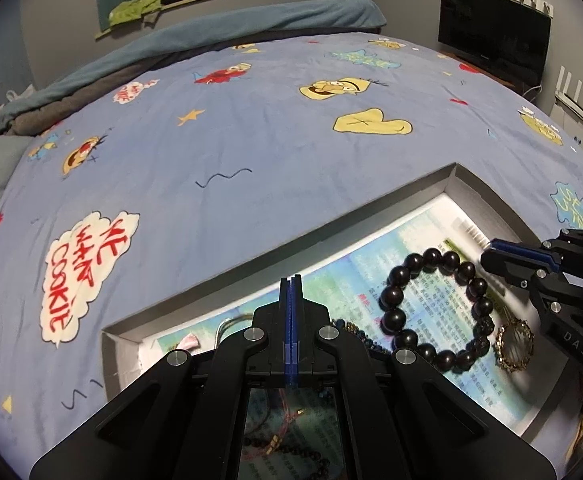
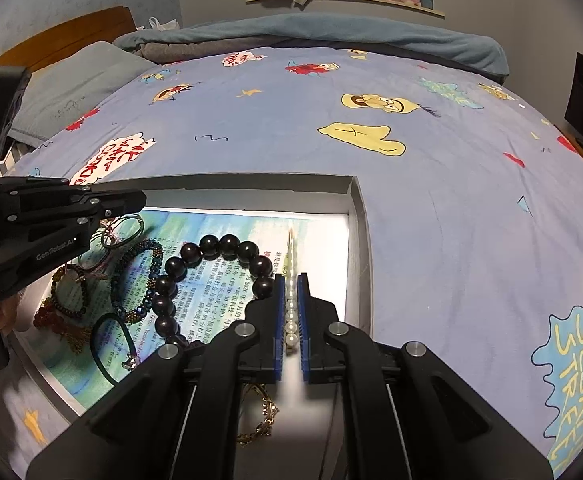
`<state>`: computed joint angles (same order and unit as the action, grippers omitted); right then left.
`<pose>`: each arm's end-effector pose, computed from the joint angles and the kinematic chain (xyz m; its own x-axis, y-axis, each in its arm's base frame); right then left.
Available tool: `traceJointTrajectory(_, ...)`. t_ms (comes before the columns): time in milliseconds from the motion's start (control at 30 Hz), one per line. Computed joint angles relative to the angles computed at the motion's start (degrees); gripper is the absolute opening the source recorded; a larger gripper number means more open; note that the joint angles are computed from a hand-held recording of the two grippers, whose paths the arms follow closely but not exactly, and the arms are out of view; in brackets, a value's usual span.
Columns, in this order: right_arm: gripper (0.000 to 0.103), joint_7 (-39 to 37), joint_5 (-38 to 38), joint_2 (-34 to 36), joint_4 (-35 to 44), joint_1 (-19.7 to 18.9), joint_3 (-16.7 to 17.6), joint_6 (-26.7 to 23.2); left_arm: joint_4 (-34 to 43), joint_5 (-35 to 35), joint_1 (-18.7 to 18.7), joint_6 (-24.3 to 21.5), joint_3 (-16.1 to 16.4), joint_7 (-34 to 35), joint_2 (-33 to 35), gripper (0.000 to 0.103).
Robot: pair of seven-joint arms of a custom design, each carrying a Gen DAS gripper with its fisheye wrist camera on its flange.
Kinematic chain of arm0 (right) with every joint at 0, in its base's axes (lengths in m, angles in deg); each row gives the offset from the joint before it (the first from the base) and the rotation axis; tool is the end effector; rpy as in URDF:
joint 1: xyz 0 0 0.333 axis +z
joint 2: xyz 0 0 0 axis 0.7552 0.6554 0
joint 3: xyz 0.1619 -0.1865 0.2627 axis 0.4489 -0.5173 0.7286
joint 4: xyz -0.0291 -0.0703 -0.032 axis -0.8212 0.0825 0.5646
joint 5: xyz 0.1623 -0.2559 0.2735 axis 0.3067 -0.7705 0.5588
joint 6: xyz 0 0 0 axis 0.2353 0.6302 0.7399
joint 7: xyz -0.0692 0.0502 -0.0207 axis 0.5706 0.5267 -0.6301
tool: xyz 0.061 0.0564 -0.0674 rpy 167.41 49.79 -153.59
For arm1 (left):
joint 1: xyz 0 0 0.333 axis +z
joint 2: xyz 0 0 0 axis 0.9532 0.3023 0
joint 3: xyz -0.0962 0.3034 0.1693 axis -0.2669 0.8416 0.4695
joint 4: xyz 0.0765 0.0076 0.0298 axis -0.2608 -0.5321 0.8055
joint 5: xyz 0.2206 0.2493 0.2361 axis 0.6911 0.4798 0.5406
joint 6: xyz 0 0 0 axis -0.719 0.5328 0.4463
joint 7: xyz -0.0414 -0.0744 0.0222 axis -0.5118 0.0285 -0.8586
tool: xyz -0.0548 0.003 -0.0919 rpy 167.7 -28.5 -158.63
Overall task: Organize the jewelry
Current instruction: 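Lower the keyring and pearl strand into the grey box and open both tools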
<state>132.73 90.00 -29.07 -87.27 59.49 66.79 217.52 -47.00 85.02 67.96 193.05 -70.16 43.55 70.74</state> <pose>0.6501 0.2296 0.5092 0.4575 -0.8871 -0.0607 -0.6614 -0.2939 -0.6900 0.6560 -0.1052 0.5375 -0.1349 -0.9886 -0.0670 -0.7600 0.1466 -0.6332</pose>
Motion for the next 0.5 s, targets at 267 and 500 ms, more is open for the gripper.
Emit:
traceJointTrajectory(267,0.032,-3.1,4.4,-3.8,-3.4,-0.6,1.0,2.2,-3.7,0.2,0.7,-1.0,-0.4,-2.6,-4.2,0.001)
traceJointTrajectory(500,0.032,-5.5,8.3,-9.0,-8.0,1.6,-0.7,2.9,-11.0,1.2,2.5,0.4,-2.2,-5.5,-11.7,0.002)
